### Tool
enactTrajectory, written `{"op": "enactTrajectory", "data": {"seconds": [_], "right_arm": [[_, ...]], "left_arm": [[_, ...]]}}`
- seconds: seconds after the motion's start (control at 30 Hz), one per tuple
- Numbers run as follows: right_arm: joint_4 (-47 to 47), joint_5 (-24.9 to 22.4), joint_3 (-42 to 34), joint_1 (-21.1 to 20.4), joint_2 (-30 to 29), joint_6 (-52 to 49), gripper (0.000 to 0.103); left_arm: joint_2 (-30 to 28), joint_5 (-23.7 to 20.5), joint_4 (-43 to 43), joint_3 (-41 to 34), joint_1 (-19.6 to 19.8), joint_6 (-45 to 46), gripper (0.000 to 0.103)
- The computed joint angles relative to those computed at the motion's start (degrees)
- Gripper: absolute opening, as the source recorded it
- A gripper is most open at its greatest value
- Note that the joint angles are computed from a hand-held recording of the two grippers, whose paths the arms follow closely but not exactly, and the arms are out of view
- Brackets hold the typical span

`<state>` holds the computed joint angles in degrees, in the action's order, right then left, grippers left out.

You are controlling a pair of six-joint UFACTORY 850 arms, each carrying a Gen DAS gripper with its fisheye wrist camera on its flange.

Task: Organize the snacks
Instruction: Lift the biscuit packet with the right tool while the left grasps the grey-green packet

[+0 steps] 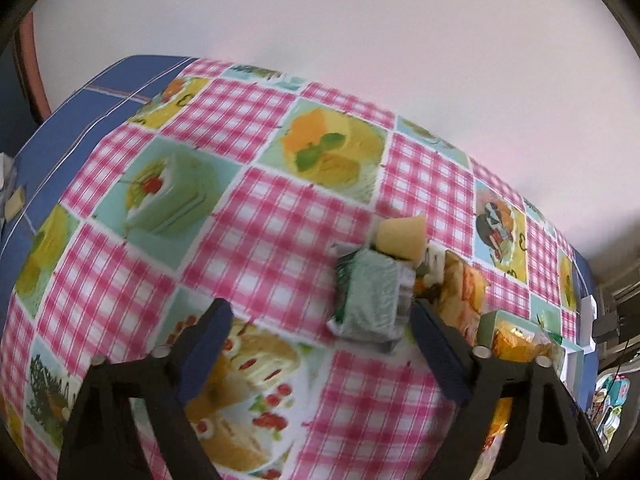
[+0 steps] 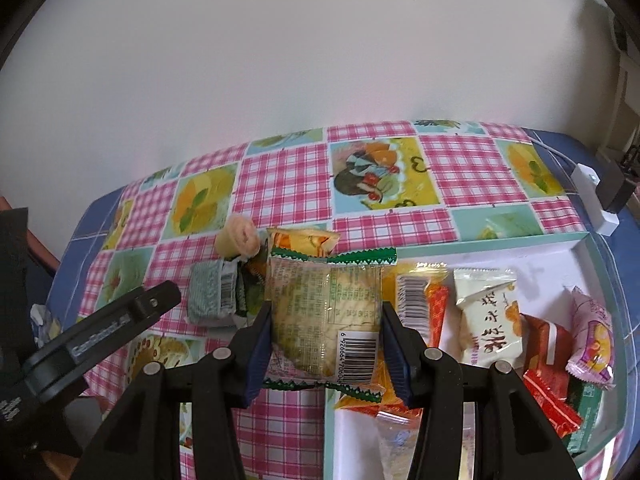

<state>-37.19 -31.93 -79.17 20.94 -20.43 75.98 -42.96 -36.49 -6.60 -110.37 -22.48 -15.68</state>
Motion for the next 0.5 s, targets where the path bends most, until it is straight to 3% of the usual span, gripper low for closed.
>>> {"op": "enactTrajectory", "data": {"seconds": [0.17, 0.27, 0.37, 0.43, 0.47, 0.5], "right_arm": [[-0.48, 1.11, 0.61, -0.95, 0.45, 0.87, 0.053], [-0.42, 1.72, 0.91, -1.59, 0.54, 1.09, 0.053], [-0.18, 2.26, 1.20, -2.11, 0.55, 1.22, 0.053], [-0.01, 2.62, 1.48, -2.43, 0.62, 1.43, 0.053], [0.00, 2.71, 1.62, -2.51, 0.69, 1.52, 0.053], [0.08, 2.74, 1.71, -2.59, 0.73, 1.52, 0.053]], "left_arm": [[-1.54, 1.07, 0.01, -1.96, -1.09, 1.95, 0.083], [-3.58, 0.03, 0.81, -4.24, -1.83, 2.62, 0.074], [-5.47, -1.07, 1.83, -5.88, -2.46, 2.54, 0.072], [-6.30, -1.67, 2.50, -6.57, -2.67, 2.35, 0.062], [-6.78, -2.22, 2.63, -7.03, -2.71, 2.32, 0.051], [-6.70, -1.86, 2.51, -6.75, -2.72, 2.34, 0.051]]}}
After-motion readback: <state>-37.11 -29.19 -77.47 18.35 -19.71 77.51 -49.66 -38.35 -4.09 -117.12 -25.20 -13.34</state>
